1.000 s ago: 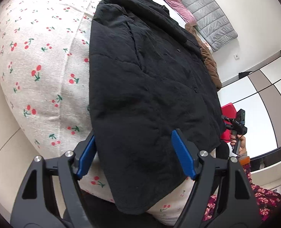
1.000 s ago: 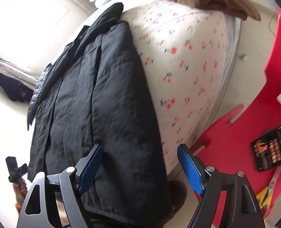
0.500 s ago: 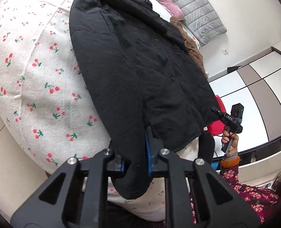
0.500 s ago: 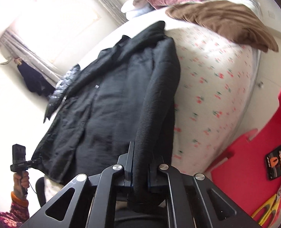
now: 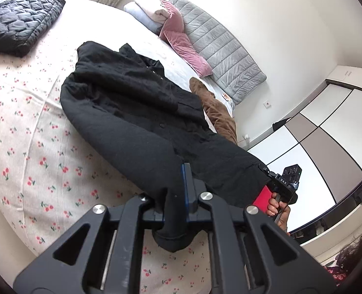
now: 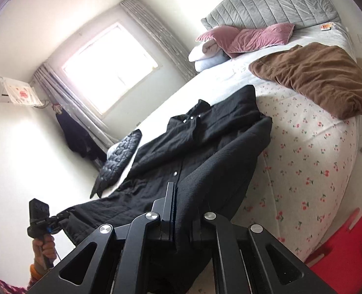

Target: Fold large clothes

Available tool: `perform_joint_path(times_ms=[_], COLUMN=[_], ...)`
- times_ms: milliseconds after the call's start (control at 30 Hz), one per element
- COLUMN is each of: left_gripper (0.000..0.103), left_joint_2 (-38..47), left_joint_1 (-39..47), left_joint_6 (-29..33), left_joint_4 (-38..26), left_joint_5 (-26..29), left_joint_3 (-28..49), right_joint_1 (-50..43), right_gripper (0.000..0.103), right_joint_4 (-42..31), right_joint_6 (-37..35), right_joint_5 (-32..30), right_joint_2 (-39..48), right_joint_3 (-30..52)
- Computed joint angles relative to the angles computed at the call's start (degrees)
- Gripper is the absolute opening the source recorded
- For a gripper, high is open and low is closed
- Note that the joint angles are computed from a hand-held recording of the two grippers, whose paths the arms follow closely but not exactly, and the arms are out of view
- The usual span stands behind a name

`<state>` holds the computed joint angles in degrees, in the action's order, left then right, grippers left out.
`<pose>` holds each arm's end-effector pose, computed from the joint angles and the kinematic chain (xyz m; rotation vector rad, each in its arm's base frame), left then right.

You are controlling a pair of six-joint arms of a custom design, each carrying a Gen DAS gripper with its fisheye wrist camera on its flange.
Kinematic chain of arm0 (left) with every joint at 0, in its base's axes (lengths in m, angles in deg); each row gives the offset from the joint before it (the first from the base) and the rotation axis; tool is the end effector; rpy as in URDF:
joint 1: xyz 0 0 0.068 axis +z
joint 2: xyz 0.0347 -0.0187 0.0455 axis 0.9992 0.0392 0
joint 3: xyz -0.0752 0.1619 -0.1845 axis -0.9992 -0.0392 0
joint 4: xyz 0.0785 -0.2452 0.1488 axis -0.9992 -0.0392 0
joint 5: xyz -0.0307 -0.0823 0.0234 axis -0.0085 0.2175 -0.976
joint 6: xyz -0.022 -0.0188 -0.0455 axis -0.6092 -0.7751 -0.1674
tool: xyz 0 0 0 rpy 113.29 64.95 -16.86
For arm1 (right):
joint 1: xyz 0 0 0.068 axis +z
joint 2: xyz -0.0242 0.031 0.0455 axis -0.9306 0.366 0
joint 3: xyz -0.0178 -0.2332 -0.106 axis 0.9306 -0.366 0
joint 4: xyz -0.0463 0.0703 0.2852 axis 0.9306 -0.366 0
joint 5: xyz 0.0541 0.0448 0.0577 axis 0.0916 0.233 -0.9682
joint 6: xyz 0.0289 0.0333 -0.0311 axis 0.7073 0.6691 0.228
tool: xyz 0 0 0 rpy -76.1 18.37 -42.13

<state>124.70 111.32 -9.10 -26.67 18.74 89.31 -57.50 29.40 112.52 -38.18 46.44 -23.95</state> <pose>0.2642 0.0823 0.2422 0.1471 2.3022 -1.0651 0.1664 0.0411 0.2040 0.2877 2.0825 0.7432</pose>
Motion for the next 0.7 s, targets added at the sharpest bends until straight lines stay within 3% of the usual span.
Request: perform_joint_path(times_ms=[167,433,600,700], left_gripper=[0.01,0.01,0.01,0.01], left_joint_2=[1.6,10.4,22.2,31.5], left_joint_1=[-3.3,-6.1,-9.1,-11.6], left_joint_6=[-11.2,-23.1,-28.8,-31.6], left_joint_4=[10.6,21.6,25.5,26.8], left_joint_5=[-1.5,-6.1,-11.2,-16.2], left_joint_3=[4.1,16.1,28.7,39.2], right_joint_1=[-3.0,-9.2,-12.2,-13.4], right_gripper=[0.007,0.007,0.007,0.007], right_joint_4=[8.6,20.8,24.8,24.3], right_joint_6=[-0.2,-0.8,-2.0,-3.7], right_joint_5=[-1.1,-0.8,-0.6,0.0], right_joint_2=[8.9,26.8,42.4,54.9], right_joint_3=[4.7,14.0,24.5,35.3])
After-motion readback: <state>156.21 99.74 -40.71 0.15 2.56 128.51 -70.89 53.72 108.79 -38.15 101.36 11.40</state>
